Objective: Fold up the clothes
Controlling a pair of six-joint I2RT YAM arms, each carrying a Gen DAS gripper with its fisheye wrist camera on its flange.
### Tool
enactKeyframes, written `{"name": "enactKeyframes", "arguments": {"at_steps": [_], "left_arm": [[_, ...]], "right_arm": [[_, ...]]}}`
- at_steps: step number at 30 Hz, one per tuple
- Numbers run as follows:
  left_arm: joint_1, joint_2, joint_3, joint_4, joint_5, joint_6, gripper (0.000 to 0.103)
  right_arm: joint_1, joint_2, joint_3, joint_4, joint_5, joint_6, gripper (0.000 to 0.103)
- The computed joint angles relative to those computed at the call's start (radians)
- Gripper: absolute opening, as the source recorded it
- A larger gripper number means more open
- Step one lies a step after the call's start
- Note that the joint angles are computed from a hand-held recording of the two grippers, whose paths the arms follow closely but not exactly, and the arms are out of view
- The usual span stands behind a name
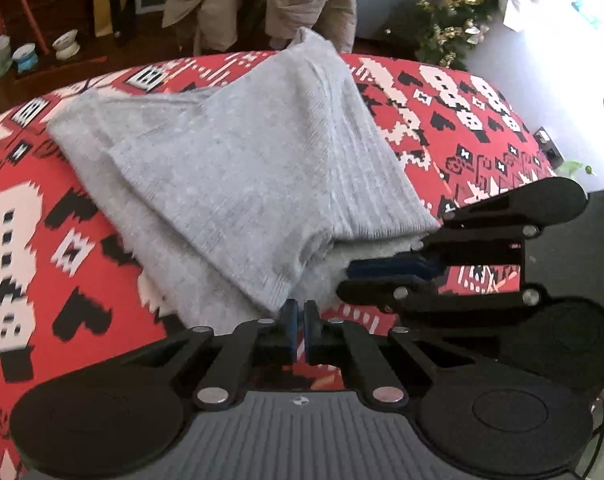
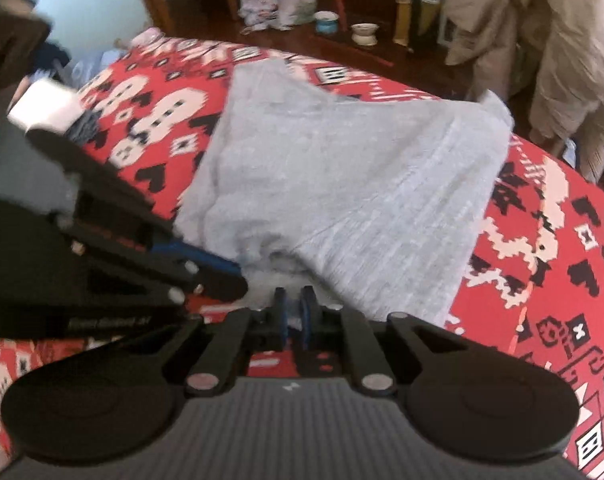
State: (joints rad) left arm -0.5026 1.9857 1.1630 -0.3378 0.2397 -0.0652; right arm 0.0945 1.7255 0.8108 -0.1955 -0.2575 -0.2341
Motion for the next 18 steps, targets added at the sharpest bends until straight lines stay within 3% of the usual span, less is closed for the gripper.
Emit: {"name": "enactKeyframes", "arguments": {"at_steps": [5, 11, 18], "left_arm": [[0.009, -0.079, -0.044, -0.019, -0.012, -0.052, 0.005], [0.022, -0.058, -0.036, -0.03, -0.055, -0.103, 0.005], [0.039, -0.108, -0.077, -0.021, -0.065, -0.107, 0.005]], "right_arm": [[0.011, -0.049, 0.002, -0.037, 0.014, 0.068, 0.01], [0.065, 0.038, 0.041, 0.016, 0.06, 0.091, 0.01], [-0.003, -0.087, -0.014, -0.07, 0.058, 0.117, 0.01]]}}
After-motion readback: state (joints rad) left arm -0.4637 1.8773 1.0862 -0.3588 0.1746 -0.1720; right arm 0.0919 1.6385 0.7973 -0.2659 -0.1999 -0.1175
